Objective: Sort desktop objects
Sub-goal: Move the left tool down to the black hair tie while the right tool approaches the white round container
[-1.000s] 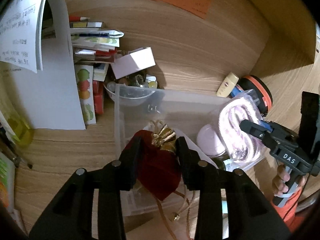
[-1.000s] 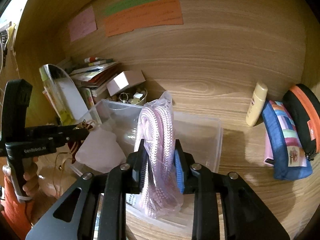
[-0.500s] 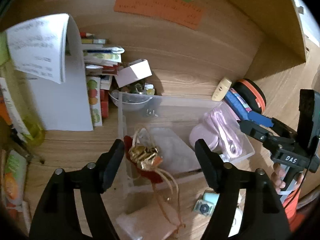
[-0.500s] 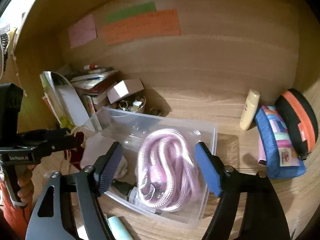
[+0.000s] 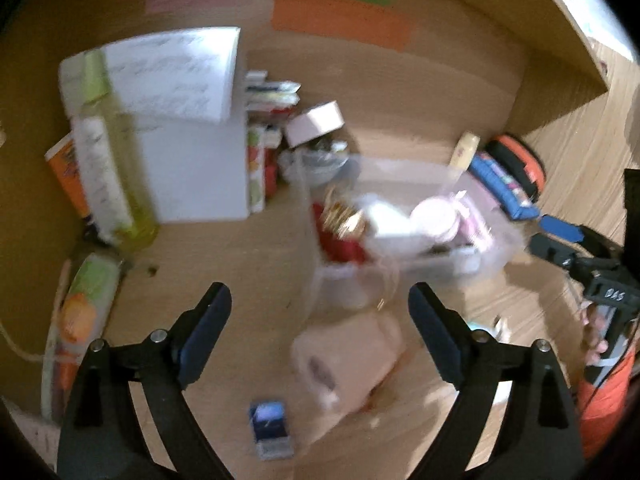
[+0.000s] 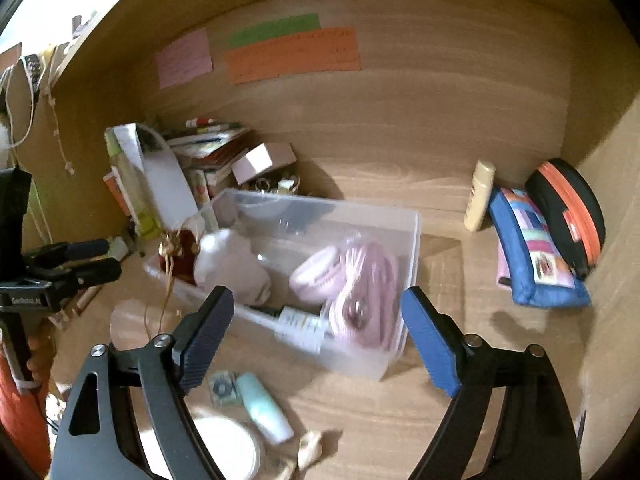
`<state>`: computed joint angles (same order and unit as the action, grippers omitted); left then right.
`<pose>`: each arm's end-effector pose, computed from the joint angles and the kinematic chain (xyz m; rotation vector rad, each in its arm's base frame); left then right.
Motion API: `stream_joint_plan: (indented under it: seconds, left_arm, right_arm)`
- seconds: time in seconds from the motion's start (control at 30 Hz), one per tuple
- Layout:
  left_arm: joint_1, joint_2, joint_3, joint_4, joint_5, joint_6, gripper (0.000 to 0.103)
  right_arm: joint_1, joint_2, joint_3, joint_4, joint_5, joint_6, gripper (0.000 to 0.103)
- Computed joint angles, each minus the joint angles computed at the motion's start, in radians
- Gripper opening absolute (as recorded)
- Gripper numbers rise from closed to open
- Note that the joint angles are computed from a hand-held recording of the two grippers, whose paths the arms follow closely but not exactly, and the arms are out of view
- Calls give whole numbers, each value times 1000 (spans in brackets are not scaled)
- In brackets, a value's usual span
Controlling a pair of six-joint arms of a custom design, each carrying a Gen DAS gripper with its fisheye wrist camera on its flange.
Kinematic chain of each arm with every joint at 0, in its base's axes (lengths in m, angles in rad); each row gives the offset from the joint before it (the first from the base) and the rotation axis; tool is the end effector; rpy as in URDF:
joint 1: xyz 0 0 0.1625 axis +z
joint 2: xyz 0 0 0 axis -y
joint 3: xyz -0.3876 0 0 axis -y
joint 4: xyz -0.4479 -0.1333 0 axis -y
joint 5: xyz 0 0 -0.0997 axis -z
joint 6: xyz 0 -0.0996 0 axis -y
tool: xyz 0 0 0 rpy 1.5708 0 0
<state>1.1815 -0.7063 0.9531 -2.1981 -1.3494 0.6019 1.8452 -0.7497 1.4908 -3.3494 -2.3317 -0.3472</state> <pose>-0.1820 -0.8526 0.2514 1.2967 2.5265 -0.5102 0.2592 -0.6822 0.1734 0.1857 -2.1458 1.1674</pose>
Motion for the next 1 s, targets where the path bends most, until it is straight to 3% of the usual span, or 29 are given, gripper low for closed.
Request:
stream_joint_plan:
  seconds: [0.4, 0.7, 0.77, 1.0]
  left_arm:
    - [18, -171, 333, -217, 195, 93, 91]
    - [26, -317, 530, -282, 127, 141, 90]
    - [27, -338, 563, -293, 116, 157, 76]
    - [39, -350, 584, -236, 99, 145, 51]
  right_arm:
    - [20, -15, 165, 6, -14, 69, 84]
    - [19, 13, 178, 65, 28, 100, 84]
    - [20, 21, 175, 72, 29, 98, 84]
    - [25, 51, 146, 96, 20, 86, 84]
